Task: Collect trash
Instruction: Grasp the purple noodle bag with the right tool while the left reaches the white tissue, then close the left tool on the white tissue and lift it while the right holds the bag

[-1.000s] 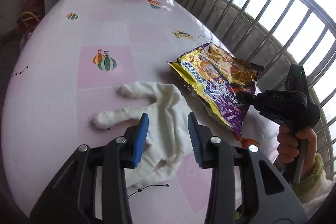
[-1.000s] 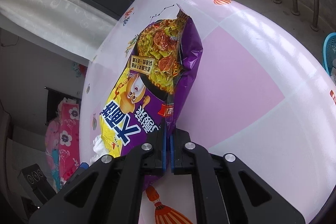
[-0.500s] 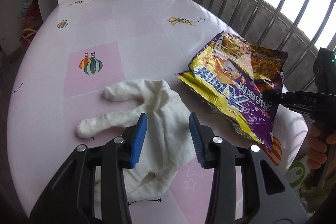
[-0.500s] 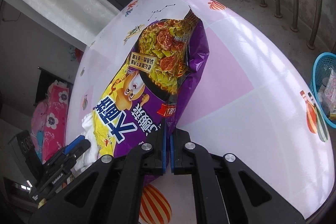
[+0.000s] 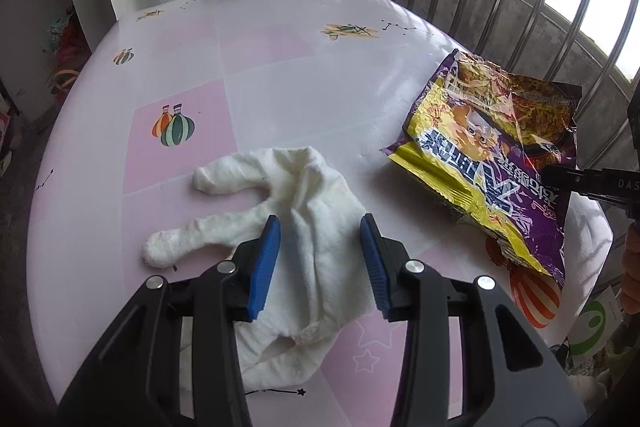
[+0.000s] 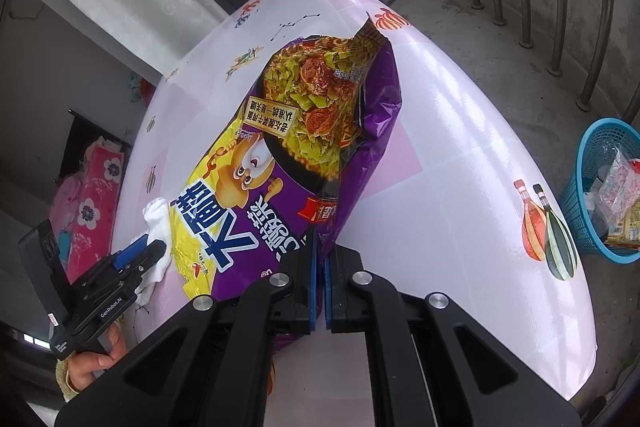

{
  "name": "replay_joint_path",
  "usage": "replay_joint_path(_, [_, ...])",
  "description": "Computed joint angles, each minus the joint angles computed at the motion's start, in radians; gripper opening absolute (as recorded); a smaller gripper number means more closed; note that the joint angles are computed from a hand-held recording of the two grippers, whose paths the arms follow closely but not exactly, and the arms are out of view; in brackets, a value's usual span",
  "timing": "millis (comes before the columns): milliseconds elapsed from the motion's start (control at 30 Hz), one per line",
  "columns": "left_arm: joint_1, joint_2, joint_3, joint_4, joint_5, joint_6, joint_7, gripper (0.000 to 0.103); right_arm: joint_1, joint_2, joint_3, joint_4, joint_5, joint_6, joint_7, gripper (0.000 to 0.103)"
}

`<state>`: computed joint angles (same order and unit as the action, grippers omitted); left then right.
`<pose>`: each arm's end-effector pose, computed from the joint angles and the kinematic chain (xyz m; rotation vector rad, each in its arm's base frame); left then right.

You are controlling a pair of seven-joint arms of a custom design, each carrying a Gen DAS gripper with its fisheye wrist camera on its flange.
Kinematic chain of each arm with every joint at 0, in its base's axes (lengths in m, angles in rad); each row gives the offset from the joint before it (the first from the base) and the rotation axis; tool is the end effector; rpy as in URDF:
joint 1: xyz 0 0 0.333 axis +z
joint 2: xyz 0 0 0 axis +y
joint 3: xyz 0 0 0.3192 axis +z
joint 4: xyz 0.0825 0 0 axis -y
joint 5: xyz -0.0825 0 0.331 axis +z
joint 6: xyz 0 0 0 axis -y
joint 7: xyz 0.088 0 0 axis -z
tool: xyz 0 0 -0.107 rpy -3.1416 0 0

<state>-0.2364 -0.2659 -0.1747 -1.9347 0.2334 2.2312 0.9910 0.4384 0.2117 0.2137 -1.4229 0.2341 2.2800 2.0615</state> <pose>0.4251 -0.1913 0.6678 -1.9465 1.8135 -0.6240 0.4972 0.3646 0.6599 -1.7743 1.6902 0.1522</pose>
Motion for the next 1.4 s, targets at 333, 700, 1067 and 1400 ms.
replay_joint_path(333, [-0.001, 0.020, -0.019, 0.033, 0.036, -0.035, -0.030, 0.039, -0.009, -0.018, 0.002, -0.036, 0.045, 0.029, -0.017, 0.003])
replay_joint_path(700, [-0.003, 0.017, -0.025, 0.016, 0.064, -0.015, -0.059, 0.037, -0.007, -0.021, 0.000, -0.041, 0.050, 0.035, -0.014, 0.003])
replay_joint_path(1067, [-0.034, -0.123, 0.066, -0.125, -0.075, 0.154, 0.034, 0.008, -0.005, -0.029, -0.001, -0.046, 0.046, 0.033, -0.014, 0.003])
replay_joint_path(1400, [-0.125, -0.204, 0.137, -0.199, -0.314, 0.142, 0.186, 0.037, -0.010, -0.034, -0.002, -0.058, 0.063, 0.042, -0.026, 0.003])
